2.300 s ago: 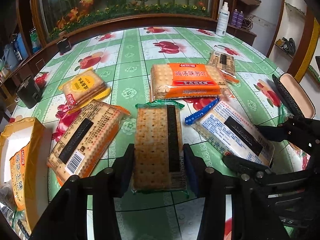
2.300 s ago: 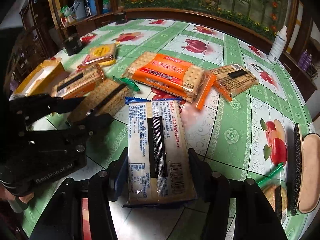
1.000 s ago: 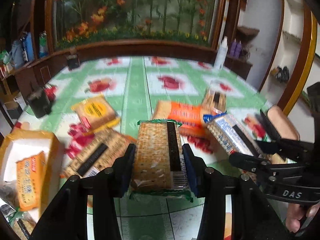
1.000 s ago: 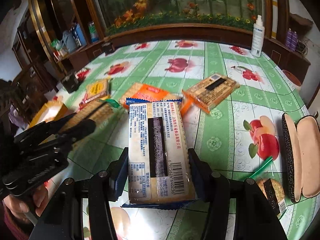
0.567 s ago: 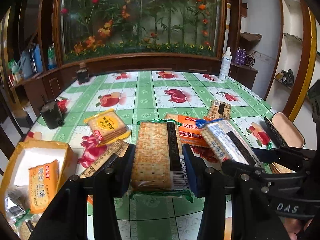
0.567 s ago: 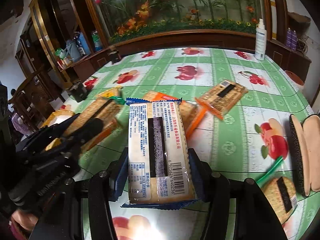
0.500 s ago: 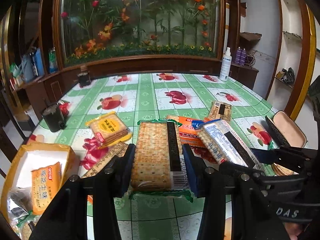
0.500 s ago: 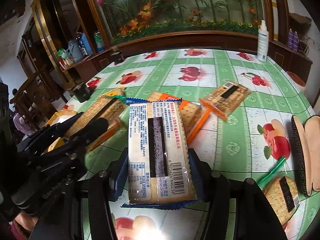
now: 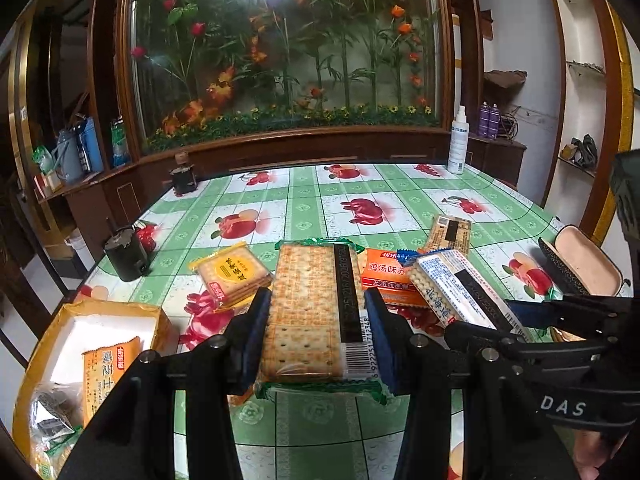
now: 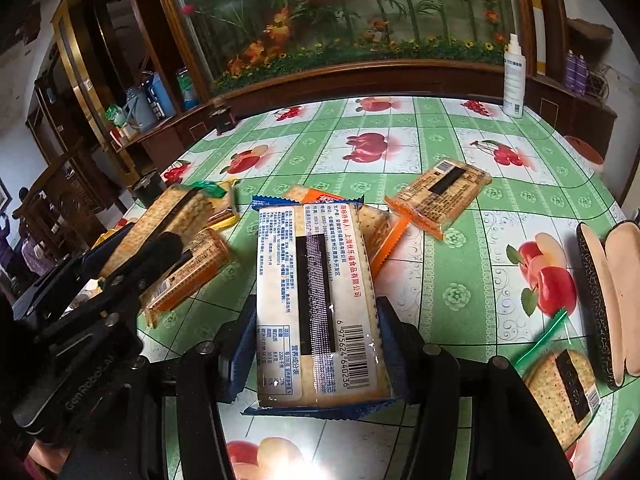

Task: Organize snacks
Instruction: 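Lift both held cracker packs off the tablecloth with both grippers, then carry both cracker packs into the white tray and open both grippers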

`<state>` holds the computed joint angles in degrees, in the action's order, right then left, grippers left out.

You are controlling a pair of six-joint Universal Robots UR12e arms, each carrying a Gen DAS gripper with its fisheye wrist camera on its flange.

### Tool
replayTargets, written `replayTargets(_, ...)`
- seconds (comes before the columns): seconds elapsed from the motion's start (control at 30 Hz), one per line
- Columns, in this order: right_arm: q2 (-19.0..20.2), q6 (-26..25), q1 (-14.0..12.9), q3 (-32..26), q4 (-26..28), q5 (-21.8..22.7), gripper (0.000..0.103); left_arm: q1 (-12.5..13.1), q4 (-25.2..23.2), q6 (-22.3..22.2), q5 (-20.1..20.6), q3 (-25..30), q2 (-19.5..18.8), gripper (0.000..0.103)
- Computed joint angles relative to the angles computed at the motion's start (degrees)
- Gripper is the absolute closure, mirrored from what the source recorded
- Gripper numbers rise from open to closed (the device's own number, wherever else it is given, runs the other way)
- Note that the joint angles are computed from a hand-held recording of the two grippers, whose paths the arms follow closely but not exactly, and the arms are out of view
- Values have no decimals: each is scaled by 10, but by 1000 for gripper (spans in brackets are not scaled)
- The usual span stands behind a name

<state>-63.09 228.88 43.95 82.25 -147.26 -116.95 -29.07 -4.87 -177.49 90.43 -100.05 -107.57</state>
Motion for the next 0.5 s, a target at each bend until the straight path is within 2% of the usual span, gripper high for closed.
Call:
replayTargets(0.2, 1, 7, -2, -1, 12, -3, 43, 9, -35, -47, -33, -14, 24, 58)
replayTargets(0.33, 1, 11, -4, 0, 9, 8, 43, 17, -48, -54, -38, -36, 52, 58)
replayTargets(0.5, 6, -9, 1, -7, -7, 10, 43, 47, -73, -70, -62, -62, 97, 57)
